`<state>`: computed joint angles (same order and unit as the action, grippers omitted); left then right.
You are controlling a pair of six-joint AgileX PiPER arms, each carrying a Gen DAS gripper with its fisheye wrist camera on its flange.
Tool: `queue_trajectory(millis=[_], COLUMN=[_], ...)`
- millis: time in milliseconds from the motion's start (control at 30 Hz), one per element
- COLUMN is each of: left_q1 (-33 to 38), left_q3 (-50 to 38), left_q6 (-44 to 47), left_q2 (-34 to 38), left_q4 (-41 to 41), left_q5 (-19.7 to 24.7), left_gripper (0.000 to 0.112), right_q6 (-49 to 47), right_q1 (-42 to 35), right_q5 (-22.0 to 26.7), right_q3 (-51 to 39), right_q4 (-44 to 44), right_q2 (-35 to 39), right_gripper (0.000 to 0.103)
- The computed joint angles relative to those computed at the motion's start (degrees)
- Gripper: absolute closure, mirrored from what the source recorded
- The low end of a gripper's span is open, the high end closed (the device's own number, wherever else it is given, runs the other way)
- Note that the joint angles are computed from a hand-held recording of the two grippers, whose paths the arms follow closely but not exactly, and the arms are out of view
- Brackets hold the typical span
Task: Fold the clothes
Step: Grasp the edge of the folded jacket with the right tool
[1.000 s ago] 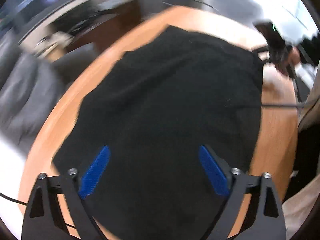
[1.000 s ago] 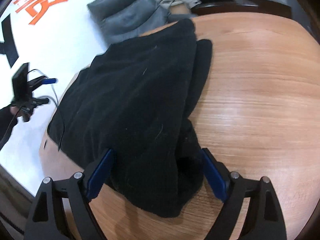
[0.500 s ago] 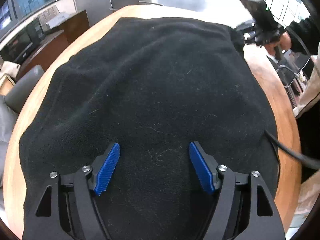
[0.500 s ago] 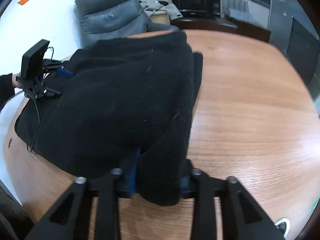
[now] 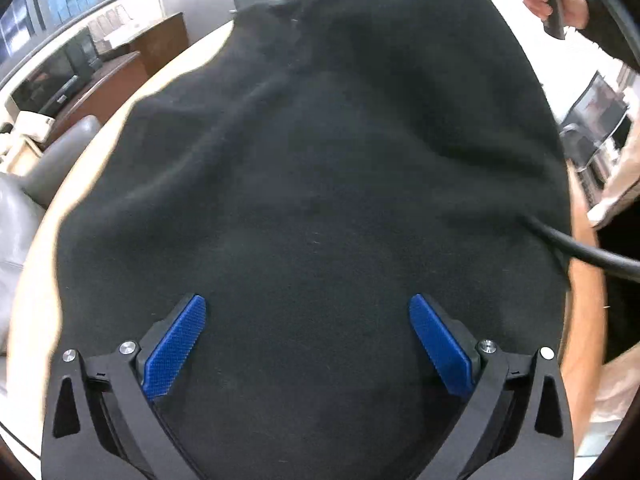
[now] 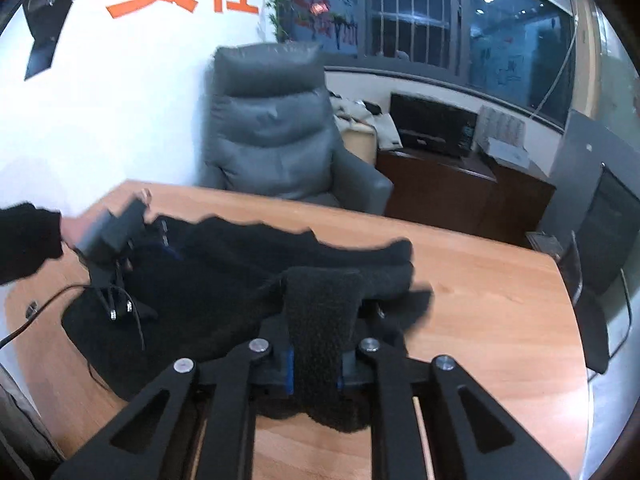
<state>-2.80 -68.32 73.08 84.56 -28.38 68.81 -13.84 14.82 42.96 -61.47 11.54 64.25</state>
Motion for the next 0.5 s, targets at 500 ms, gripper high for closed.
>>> queue_trajectory(millis=[500], left_q1=[-15.3], left_q3=[0.3], left_q6=[-14.0], left_q2=[3.1], left_q4=[-1.3], left_q5=[-11.3], left_gripper=[0.009], right_q6=[-5.7], right_q1=[11.3], right_q5=[-2.4], right_q3=[-7.2], right_q4=[5.0], right_q2=[7.7], right_gripper=[0.090])
